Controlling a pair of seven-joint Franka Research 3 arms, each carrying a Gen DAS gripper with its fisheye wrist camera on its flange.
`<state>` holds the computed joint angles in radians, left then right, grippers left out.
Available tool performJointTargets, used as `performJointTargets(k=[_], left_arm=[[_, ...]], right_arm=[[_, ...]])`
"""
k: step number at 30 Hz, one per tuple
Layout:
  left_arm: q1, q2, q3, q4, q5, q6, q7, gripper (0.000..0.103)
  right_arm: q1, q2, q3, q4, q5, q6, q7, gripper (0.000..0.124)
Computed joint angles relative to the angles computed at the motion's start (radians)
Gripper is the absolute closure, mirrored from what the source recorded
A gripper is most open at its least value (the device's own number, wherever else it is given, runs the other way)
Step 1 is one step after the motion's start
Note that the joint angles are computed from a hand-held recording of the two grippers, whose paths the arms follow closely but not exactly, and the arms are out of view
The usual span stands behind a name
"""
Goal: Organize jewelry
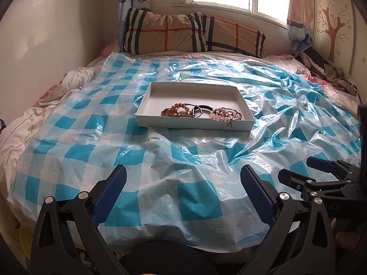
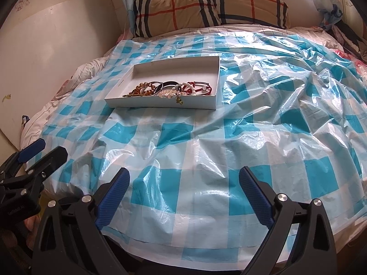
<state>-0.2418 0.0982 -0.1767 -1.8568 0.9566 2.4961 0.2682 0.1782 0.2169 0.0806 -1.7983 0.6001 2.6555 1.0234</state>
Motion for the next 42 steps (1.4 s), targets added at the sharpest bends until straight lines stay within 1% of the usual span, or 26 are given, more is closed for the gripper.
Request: performJointTargets(k=[2, 4, 5, 6, 8, 9, 10, 13, 16, 18, 21, 23, 26, 28, 32, 36, 39, 42], left_arm=[[-0.001, -0.004, 0.0, -0.009, 0.028, 0.023, 0.009, 0.007], [0.005, 0.003, -0.002, -0.017, 0.017, 0.073, 0.055, 0.007], [0.004, 0.011, -0.004, -0.012, 0.006, 0.08, 0.083, 0.007], [-0.001, 0.02, -0.005, -0.003, -0.003, 0.066, 0.101, 0.007], [-0.016, 0.041, -0.005, 0.029, -0.022, -0.005, 0.116, 0.007], [-0.023, 0.047, -0.003, 0.039, -0.027, -0.038, 0.108, 0.007], [-0.024, 0.047, 0.0, 0.039, -0.036, -0.047, 0.096, 0.007], [-0.011, 0.016, 0.013, -0.006, -0.043, 0.008, 0.033, 0.007], [0.002, -0.004, 0.015, -0.036, -0.031, 0.034, -0.024, 0.007], [0.004, -0.003, 0.011, -0.034, -0.023, 0.026, -0.033, 0.007], [-0.002, -0.008, 0.005, -0.032, 0.012, -0.003, -0.057, 0.007], [-0.005, -0.025, 0.0, -0.044, 0.034, -0.018, -0.087, 0.007], [0.0, -0.055, -0.011, -0.068, 0.026, -0.009, -0.098, 0.007], [-0.005, -0.071, -0.024, -0.077, 0.034, -0.039, -0.097, 0.007], [-0.015, -0.108, -0.05, -0.107, 0.038, -0.083, -0.092, 0.007], [-0.022, -0.148, -0.076, -0.138, 0.063, -0.124, -0.117, 0.007], [-0.025, -0.172, -0.091, -0.155, 0.076, -0.139, -0.134, 0.007], [-0.026, -0.189, -0.103, -0.166, 0.081, -0.153, -0.147, 0.007]], right_arm=[[0.002, 0.0, 0.0, -0.001, -0.005, 0.004, 0.001, 0.032], [0.002, 0.0, -0.001, -0.001, -0.006, 0.005, 0.0, 0.032], [0.002, 0.0, 0.0, -0.001, -0.005, 0.006, 0.0, 0.032], [0.002, 0.0, 0.0, -0.002, -0.005, 0.007, 0.0, 0.032], [0.001, -0.001, 0.0, -0.003, -0.003, 0.008, 0.001, 0.03], [0.001, -0.002, -0.001, -0.003, -0.002, 0.008, 0.002, 0.03], [0.0, -0.002, -0.001, -0.002, -0.001, 0.008, 0.001, 0.029], [-0.001, -0.002, 0.0, -0.002, 0.001, 0.007, -0.003, 0.029], [-0.003, -0.005, 0.002, -0.004, 0.01, 0.008, -0.016, 0.029], [-0.003, -0.01, 0.005, -0.011, 0.019, 0.019, -0.029, 0.029], [0.001, -0.036, 0.009, -0.049, 0.044, 0.068, -0.052, 0.029], [-0.001, -0.071, 0.021, -0.095, 0.101, 0.125, -0.106, 0.029], [0.0, -0.124, 0.023, -0.154, 0.189, 0.157, -0.189, 0.029], [0.003, -0.161, 0.016, -0.186, 0.258, 0.152, -0.246, 0.029], [0.023, -0.233, -0.014, -0.246, 0.349, 0.13, -0.328, 0.029], [0.045, -0.288, -0.043, -0.295, 0.391, 0.128, -0.359, 0.029], [0.062, -0.321, -0.06, -0.323, 0.436, 0.133, -0.396, 0.029], [0.076, -0.341, -0.069, -0.342, 0.45, 0.135, -0.415, 0.029]])
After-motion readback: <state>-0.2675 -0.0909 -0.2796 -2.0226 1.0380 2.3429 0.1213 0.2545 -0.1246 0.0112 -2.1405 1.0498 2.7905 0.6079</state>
